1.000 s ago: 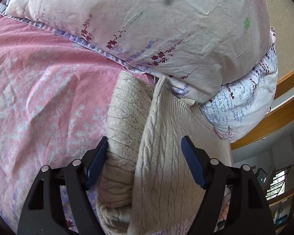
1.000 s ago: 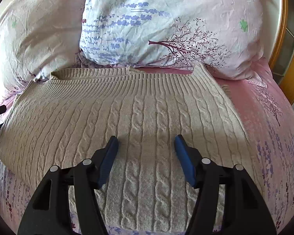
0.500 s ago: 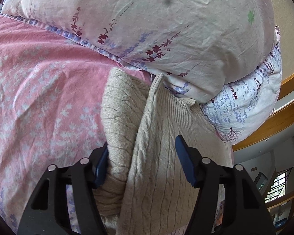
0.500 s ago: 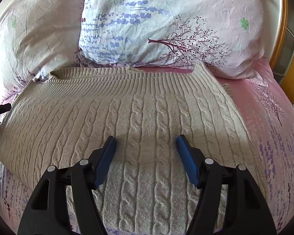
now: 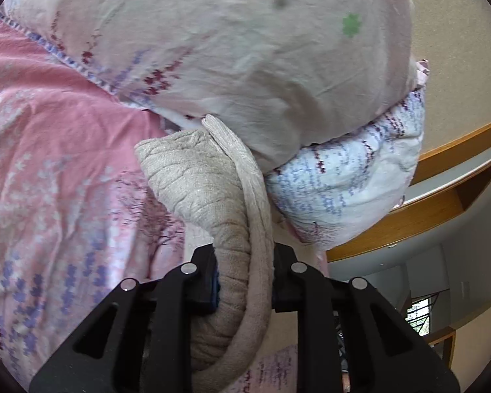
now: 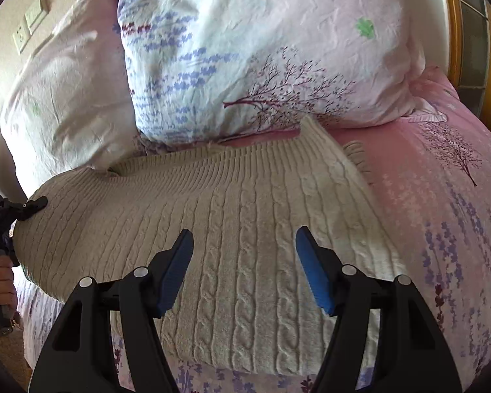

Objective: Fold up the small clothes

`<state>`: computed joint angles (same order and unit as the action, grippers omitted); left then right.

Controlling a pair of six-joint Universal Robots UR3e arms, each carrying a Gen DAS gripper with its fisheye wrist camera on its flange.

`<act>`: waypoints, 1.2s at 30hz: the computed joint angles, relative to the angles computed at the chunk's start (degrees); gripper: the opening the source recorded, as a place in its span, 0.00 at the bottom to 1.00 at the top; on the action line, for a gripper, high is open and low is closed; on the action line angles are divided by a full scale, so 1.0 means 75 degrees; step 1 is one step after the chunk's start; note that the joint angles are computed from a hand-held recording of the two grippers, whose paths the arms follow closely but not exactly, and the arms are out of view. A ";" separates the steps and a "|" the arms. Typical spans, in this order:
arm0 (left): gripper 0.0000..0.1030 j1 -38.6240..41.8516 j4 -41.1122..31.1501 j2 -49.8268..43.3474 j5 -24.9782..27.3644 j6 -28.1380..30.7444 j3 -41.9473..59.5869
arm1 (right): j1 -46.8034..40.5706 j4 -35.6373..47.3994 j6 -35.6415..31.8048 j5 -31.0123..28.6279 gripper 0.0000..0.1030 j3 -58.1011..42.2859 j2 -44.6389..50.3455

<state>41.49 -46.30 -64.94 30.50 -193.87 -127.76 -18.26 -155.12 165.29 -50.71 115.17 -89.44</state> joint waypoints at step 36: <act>0.68 -0.5426 0.2879 -0.4627 0.3912 -0.2452 0.3636 | -0.2563 0.6342 -0.2187 0.3030 0.63 -0.2964 0.1981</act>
